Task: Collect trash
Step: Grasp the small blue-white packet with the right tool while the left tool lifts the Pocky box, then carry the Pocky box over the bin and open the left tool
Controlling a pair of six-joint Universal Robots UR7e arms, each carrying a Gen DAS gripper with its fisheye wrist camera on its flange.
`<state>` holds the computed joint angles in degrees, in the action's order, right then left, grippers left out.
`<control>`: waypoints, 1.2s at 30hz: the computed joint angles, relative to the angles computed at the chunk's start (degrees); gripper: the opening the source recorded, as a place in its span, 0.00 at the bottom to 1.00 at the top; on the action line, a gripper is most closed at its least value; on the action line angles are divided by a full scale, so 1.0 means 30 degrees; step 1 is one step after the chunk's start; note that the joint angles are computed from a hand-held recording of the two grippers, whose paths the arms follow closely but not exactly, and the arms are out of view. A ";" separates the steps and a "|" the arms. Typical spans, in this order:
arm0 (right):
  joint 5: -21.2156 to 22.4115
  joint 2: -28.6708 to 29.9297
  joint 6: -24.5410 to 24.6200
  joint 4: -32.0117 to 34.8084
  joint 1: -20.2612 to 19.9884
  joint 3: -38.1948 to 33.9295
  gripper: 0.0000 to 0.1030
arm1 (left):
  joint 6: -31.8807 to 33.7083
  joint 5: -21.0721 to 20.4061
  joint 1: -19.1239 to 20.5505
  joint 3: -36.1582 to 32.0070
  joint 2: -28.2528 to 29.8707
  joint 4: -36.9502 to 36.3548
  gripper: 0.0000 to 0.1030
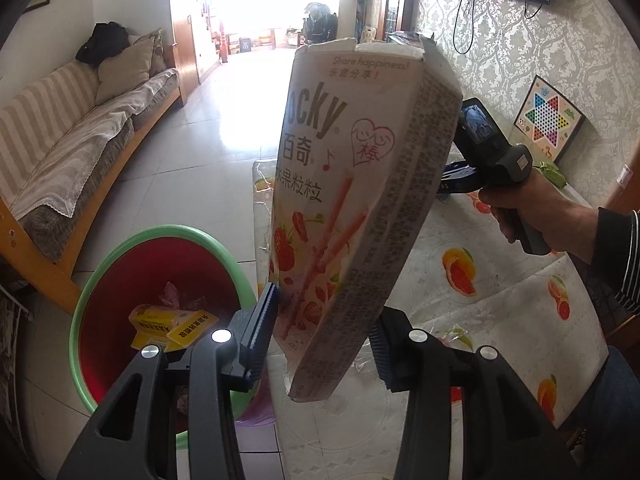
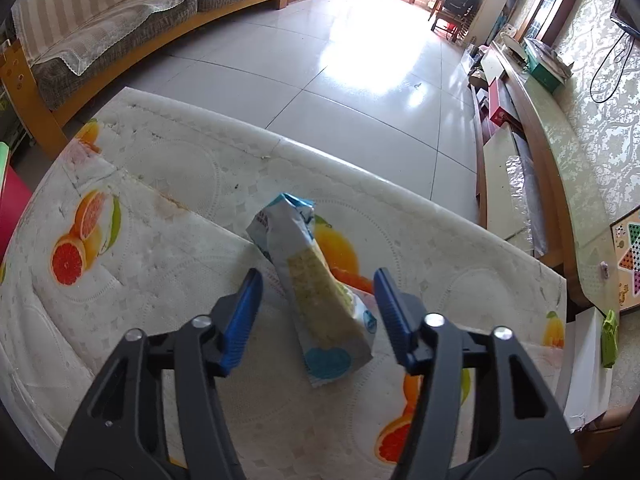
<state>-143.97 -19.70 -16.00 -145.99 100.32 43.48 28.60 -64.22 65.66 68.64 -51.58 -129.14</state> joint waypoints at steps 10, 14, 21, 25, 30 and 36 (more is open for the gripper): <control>-0.0337 -0.1606 0.0496 -0.1890 0.0966 0.3392 0.21 | 0.0028 -0.0134 -0.0050 0.0538 -0.0370 -0.0251 0.40; -0.0809 -0.2905 0.0717 -0.4123 0.1915 0.5936 0.21 | -0.0027 -0.0034 -0.0131 0.0860 -0.0615 -0.0591 0.39; -0.0856 -0.5163 0.1985 -0.6865 0.3658 0.9991 0.21 | -0.0198 0.0149 -0.0392 0.2028 -0.1398 -0.1536 0.40; -0.0627 -0.5795 0.2612 -0.7778 0.4463 1.1355 0.21 | -0.0328 0.0424 -0.0496 0.2634 -0.1905 -0.1927 0.40; -0.0119 -0.5935 0.3471 -0.8576 0.5289 1.2450 0.21 | -0.0795 0.0976 -0.0510 0.3188 -0.2562 -0.2099 0.40; 0.0684 -0.5624 0.4545 -0.8827 0.5886 1.2950 0.21 | -0.0836 0.1601 -0.0044 0.2356 -0.2540 -0.2140 0.40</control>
